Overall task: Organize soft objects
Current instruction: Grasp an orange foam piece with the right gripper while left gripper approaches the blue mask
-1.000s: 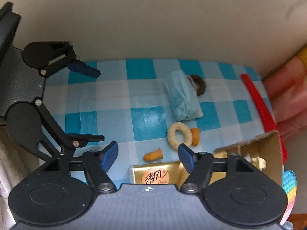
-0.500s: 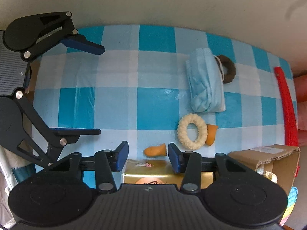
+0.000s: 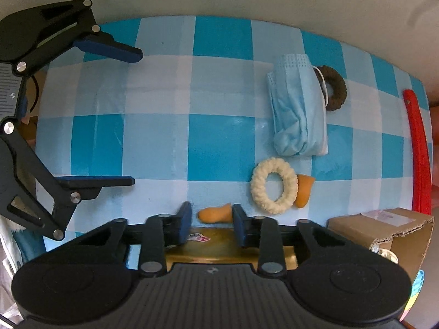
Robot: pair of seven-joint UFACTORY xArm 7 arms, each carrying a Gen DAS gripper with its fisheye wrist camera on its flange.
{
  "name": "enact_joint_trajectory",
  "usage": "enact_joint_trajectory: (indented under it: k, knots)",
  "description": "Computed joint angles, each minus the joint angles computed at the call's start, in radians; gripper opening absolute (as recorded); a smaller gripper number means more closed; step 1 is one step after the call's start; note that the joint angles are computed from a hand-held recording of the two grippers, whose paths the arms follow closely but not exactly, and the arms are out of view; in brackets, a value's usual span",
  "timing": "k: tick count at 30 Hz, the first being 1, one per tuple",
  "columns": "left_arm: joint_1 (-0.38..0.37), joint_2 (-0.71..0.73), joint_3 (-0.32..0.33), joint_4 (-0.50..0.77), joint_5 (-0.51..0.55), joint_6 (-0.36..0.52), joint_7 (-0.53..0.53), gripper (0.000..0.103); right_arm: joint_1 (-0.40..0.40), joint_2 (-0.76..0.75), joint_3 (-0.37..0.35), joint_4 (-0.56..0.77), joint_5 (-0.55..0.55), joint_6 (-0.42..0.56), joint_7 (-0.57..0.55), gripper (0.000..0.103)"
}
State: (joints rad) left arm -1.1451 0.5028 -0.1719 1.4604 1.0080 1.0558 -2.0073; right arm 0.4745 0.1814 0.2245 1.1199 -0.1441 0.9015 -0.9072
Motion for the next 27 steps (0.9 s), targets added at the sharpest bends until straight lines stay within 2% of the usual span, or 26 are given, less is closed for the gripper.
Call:
enact_joint_trajectory:
  k: [5,13,21,27]
  knots:
    - [-0.001,0.003,0.0,0.004,-0.002,0.001,0.004,0.096,-0.011,-0.003,-0.003,0.001,0.028,-0.02,0.003,0.03]
    - [0.004,0.009,0.002,0.01,-0.02,0.006,0.02,0.096,-0.049,-0.068,-0.004,-0.041,0.154,-0.039,-0.052,0.03]
    - [0.02,-0.006,0.003,0.01,-0.064,0.053,0.035,0.096,-0.074,-0.194,-0.016,-0.125,0.313,-0.074,-0.136,0.03]
    - [0.036,-0.006,0.006,0.021,-0.065,0.067,0.052,0.096,-0.072,-0.314,-0.051,-0.218,0.432,-0.101,-0.192,0.03]
